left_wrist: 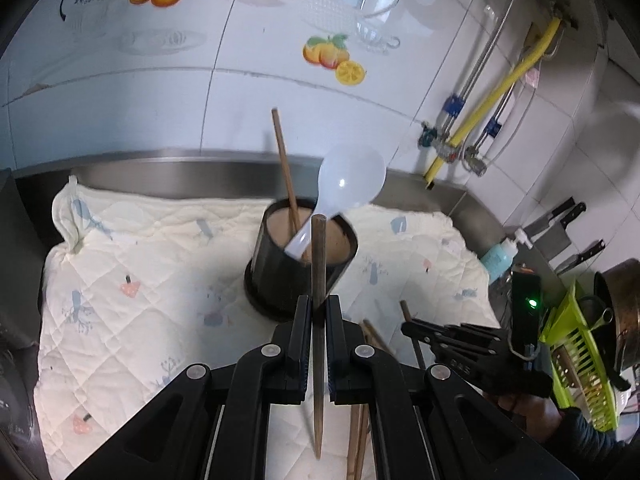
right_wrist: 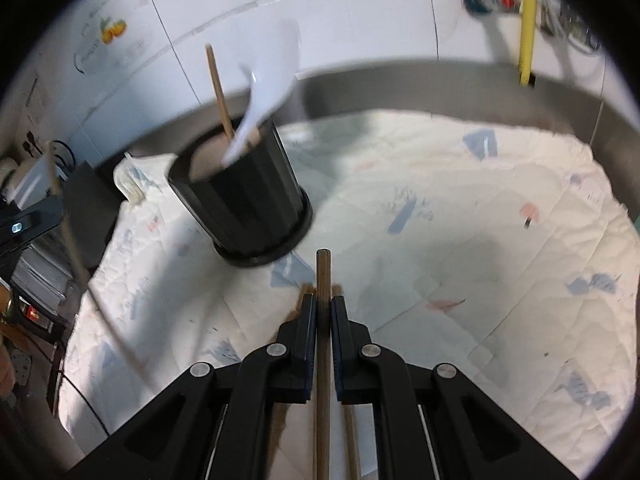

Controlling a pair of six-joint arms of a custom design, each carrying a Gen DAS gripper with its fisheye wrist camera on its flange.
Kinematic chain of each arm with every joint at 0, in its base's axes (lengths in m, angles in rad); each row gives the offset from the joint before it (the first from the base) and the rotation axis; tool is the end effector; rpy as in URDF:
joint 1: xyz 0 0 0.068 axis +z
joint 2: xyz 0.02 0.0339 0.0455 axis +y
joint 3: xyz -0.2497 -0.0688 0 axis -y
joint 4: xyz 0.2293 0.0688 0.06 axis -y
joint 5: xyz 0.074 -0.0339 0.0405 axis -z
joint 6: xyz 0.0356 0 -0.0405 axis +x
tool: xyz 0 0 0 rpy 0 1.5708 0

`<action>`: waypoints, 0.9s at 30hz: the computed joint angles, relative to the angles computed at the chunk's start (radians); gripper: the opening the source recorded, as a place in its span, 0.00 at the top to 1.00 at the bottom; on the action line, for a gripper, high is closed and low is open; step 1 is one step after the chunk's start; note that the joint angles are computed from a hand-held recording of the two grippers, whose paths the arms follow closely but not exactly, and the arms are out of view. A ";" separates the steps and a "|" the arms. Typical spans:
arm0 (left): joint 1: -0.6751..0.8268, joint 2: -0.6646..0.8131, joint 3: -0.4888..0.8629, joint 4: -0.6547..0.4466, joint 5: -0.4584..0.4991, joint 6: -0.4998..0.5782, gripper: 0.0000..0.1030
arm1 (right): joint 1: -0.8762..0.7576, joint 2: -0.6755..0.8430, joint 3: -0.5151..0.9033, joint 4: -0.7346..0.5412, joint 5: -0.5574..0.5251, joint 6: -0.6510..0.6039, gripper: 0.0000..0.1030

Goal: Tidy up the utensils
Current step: 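Carry the left tool's chopstick while the right tool carries its chopstick down into the black cup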

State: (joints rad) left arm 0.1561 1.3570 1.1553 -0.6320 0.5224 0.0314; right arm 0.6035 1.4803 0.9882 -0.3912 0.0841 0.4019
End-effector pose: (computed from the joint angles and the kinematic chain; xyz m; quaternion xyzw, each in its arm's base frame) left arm 0.2736 0.0251 0.2927 0.0367 0.9053 -0.2073 0.3691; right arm 0.2465 0.1663 0.2221 -0.0806 0.9373 0.1275 0.3141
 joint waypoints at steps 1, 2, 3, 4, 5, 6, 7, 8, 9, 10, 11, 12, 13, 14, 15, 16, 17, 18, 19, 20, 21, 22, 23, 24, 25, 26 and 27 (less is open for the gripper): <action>0.001 0.005 0.017 0.003 0.003 -0.004 0.94 | 0.004 -0.013 0.006 -0.008 0.008 -0.004 0.91; 0.000 0.011 0.037 0.003 0.004 -0.011 0.94 | 0.007 -0.027 0.012 -0.018 0.015 -0.009 0.91; 0.002 0.016 0.051 0.003 0.009 -0.014 0.94 | 0.010 -0.040 0.017 -0.027 0.019 -0.012 0.91; 0.002 0.020 0.068 0.003 0.014 -0.017 0.94 | 0.012 -0.052 0.019 -0.031 0.022 -0.012 0.91; 0.002 0.024 0.092 0.004 0.016 -0.020 0.94 | 0.014 -0.067 0.020 -0.037 0.022 -0.013 0.91; 0.001 0.028 0.109 0.003 0.016 -0.023 0.94 | 0.015 -0.072 0.022 -0.038 0.022 -0.013 0.91; 0.001 0.035 0.129 0.002 0.017 -0.027 0.94 | 0.016 -0.079 0.026 -0.041 0.024 -0.014 0.91; 0.001 0.041 0.150 -0.001 0.022 -0.031 0.94 | 0.018 -0.084 0.028 -0.042 0.027 -0.015 0.91; 0.001 0.049 0.177 -0.006 0.025 -0.032 0.94 | 0.019 -0.088 0.031 -0.045 0.027 -0.015 0.91; -0.001 0.055 0.203 -0.011 0.025 -0.031 0.94 | 0.019 -0.092 0.034 -0.048 0.027 -0.014 0.91; -0.003 0.060 0.226 -0.017 0.024 -0.031 0.94 | 0.018 -0.098 0.037 -0.051 0.022 -0.012 0.91; -0.004 0.066 0.249 -0.022 0.025 -0.031 0.94 | 0.020 -0.100 0.041 -0.052 0.022 -0.007 0.91; -0.005 0.075 0.278 -0.028 0.025 -0.030 0.94 | 0.020 -0.105 0.045 -0.056 0.023 -0.006 0.91; -0.008 0.080 0.304 -0.036 0.023 -0.031 0.94 | 0.022 -0.111 0.050 -0.060 0.028 -0.006 0.91; -0.009 0.086 0.327 -0.041 0.023 -0.031 0.94 | 0.023 -0.118 0.053 -0.063 0.032 -0.008 0.91; -0.011 0.094 0.356 -0.047 0.020 -0.031 0.94 | 0.022 -0.124 0.060 -0.068 0.032 -0.007 0.91; -0.012 0.099 0.377 -0.055 0.018 -0.032 0.94 | 0.020 -0.130 0.068 -0.073 0.026 -0.007 0.91; -0.012 0.109 0.409 -0.062 0.019 -0.034 0.94 | 0.021 -0.135 0.075 -0.077 0.027 -0.007 0.91; -0.011 0.118 0.440 -0.067 0.021 -0.036 0.94 | 0.022 -0.138 0.083 -0.081 0.031 -0.011 0.91; -0.010 0.121 0.455 -0.068 0.021 -0.037 0.94 | 0.025 -0.142 0.092 -0.086 0.038 -0.017 0.91; -0.010 0.130 0.482 -0.067 0.019 -0.043 0.94 | 0.028 -0.144 0.102 -0.089 0.044 -0.021 0.91; -0.010 0.136 0.500 -0.064 0.020 -0.048 0.94 | 0.031 -0.146 0.113 -0.094 0.047 -0.023 0.91; -0.008 0.144 0.519 -0.056 0.022 -0.056 0.94 | 0.033 -0.147 0.128 -0.099 0.052 -0.028 0.91; -0.008 0.154 0.540 -0.046 0.015 -0.066 0.94 | 0.033 -0.149 0.136 -0.100 0.055 -0.033 0.91; -0.010 0.164 0.558 -0.045 0.009 -0.074 0.94 | 0.033 -0.150 0.149 -0.104 0.059 -0.038 0.91; -0.007 0.176 0.576 -0.043 0.014 -0.084 0.94 | 0.033 -0.152 0.160 -0.107 0.062 -0.044 0.91; -0.005 0.191 0.594 -0.040 0.020 -0.093 0.94 | 0.033 -0.152 0.173 -0.110 0.067 -0.050 0.91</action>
